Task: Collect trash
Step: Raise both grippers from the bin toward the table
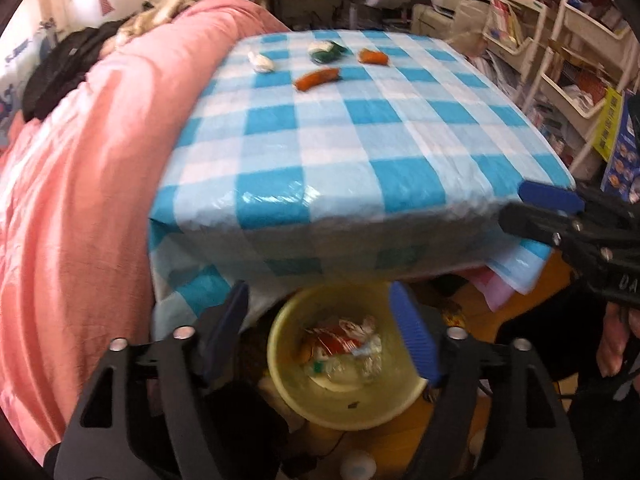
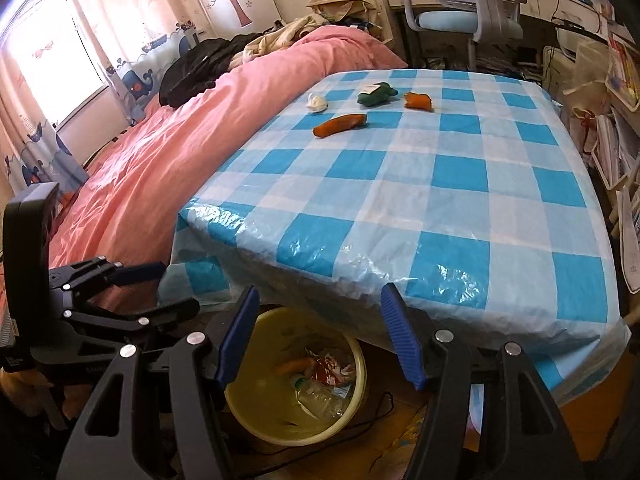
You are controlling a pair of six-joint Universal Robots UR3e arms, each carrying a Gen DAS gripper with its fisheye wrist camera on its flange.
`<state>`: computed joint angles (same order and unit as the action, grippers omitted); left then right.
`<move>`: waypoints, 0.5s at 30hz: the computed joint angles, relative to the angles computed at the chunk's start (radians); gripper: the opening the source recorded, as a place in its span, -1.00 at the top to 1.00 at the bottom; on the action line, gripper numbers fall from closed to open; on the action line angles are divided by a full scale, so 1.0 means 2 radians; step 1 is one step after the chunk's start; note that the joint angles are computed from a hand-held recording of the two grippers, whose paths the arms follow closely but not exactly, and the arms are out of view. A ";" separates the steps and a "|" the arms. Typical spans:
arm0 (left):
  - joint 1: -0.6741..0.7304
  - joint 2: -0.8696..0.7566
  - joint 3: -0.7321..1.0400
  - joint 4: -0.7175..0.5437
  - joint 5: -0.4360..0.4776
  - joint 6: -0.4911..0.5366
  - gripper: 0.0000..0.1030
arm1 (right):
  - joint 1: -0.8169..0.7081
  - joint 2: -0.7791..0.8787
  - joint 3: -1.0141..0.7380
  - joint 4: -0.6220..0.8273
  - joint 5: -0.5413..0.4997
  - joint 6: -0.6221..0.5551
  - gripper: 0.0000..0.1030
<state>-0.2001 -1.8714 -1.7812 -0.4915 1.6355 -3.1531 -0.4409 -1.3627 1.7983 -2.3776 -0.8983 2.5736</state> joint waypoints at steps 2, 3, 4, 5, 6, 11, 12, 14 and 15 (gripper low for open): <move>-0.003 -0.001 -0.002 0.015 0.016 -0.008 -0.61 | 0.003 0.002 0.000 -0.004 -0.003 0.002 -0.23; -0.003 -0.002 -0.003 0.020 0.022 -0.010 -0.62 | 0.004 0.003 0.001 -0.007 -0.004 0.004 -0.24; -0.002 -0.002 -0.002 0.024 0.025 -0.011 -0.65 | 0.005 0.003 0.001 -0.008 -0.004 0.004 -0.24; -0.004 -0.004 -0.002 0.030 0.032 -0.013 -0.67 | 0.006 0.005 0.001 -0.011 -0.005 0.006 -0.24; -0.004 -0.005 -0.001 0.033 0.037 -0.014 -0.68 | 0.006 0.005 0.001 -0.010 -0.005 0.006 -0.25; -0.015 -0.018 0.007 0.052 0.068 -0.012 -0.77 | 0.008 0.008 0.003 -0.025 -0.006 0.015 -0.28; -0.015 -0.019 0.008 0.054 0.070 -0.012 -0.79 | 0.007 0.008 0.004 -0.030 -0.007 0.018 -0.30; -0.018 -0.021 0.011 0.056 0.078 -0.015 -0.82 | 0.008 0.010 0.005 -0.040 -0.011 0.024 -0.33; -0.019 -0.022 0.012 0.056 0.080 -0.016 -0.82 | 0.008 0.011 0.007 -0.047 -0.013 0.028 -0.35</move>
